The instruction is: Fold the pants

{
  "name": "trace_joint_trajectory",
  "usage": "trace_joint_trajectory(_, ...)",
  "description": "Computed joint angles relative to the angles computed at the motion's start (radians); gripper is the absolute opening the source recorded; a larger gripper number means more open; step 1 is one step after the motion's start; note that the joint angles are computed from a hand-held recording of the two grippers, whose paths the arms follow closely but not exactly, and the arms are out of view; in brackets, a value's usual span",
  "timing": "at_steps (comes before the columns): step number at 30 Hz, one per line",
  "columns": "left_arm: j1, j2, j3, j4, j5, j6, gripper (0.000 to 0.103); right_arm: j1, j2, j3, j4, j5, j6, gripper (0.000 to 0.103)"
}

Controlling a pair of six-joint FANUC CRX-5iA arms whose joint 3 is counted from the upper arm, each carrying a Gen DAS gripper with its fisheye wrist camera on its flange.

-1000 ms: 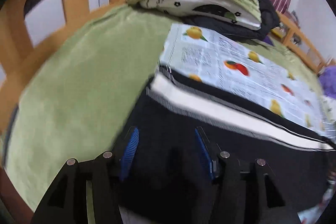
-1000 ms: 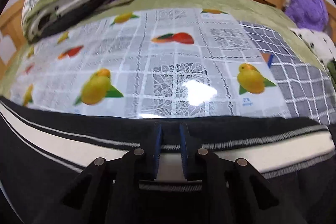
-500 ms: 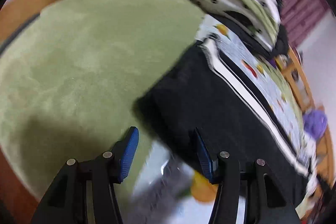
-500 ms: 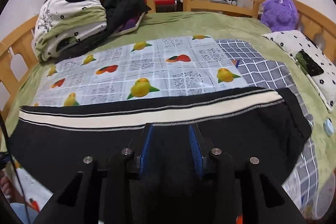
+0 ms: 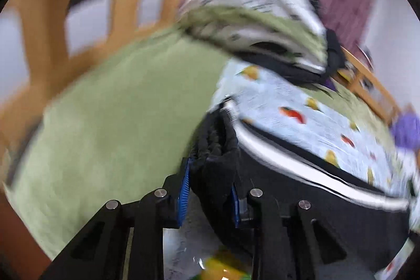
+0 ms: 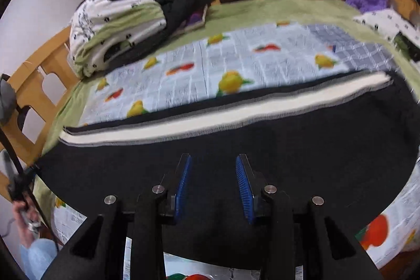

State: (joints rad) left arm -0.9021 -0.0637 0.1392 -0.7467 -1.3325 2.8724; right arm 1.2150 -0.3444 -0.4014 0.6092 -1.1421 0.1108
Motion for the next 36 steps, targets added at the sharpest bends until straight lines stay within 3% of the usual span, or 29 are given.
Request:
trace_joint_trajectory(3, -0.099, 0.119, 0.206, -0.083, -0.120, -0.128, 0.022, -0.004, -0.023, -0.034, -0.001, -0.005, 0.011, 0.036)
trace_joint_trajectory(7, -0.184, 0.289, 0.453, -0.119, -0.151, -0.250, 0.020, 0.007, -0.033, -0.066, 0.043, -0.101, 0.013, 0.036)
trace_joint_trajectory(16, -0.231, 0.683, 0.881, 0.083, -0.049, -0.418, 0.019, 0.007, -0.229, -0.189, 0.058, -0.158, -0.118, 0.036)
trace_joint_trajectory(20, -0.212, 0.762, 0.905, 0.247, 0.035, -0.490, 0.020, 0.010, -0.285, -0.215, 0.017, -0.195, -0.129, 0.036)
trace_joint_trajectory(23, -0.201, 0.781, 0.895, 0.331, 0.044, -0.516, 0.021, 0.026, -0.302, -0.226, 0.012, -0.225, -0.126, 0.036)
trace_joint_trajectory(26, -0.195, 0.742, 0.823, 0.383, 0.061, -0.525, 0.029, 0.035, -0.309, -0.231, 0.014, -0.210, -0.111, 0.036)
trace_joint_trajectory(27, -0.192, 0.706, 0.773, 0.398, 0.083, -0.522, 0.040, 0.033, -0.300, -0.228, 0.017, -0.197, -0.102, 0.036)
trace_joint_trajectory(28, -0.192, 0.687, 0.753, 0.393, 0.084, -0.516, 0.052, 0.031, -0.294, -0.224, 0.017, -0.188, -0.096, 0.036)
trace_joint_trajectory(30, -0.212, 0.646, 0.732, 0.307, 0.061, -0.477, 0.064, 0.009, -0.274, -0.211, 0.005, -0.131, -0.066, 0.036)
trace_joint_trajectory(33, -0.237, 0.607, 0.735, 0.170, -0.039, -0.443, 0.065, -0.034, -0.234, -0.187, -0.027, -0.005, -0.012, 0.036)
trace_joint_trajectory(36, -0.241, 0.524, 0.643, 0.079, -0.064, -0.354, 0.068, -0.076, -0.174, -0.155, -0.087, 0.131, 0.048, 0.036)
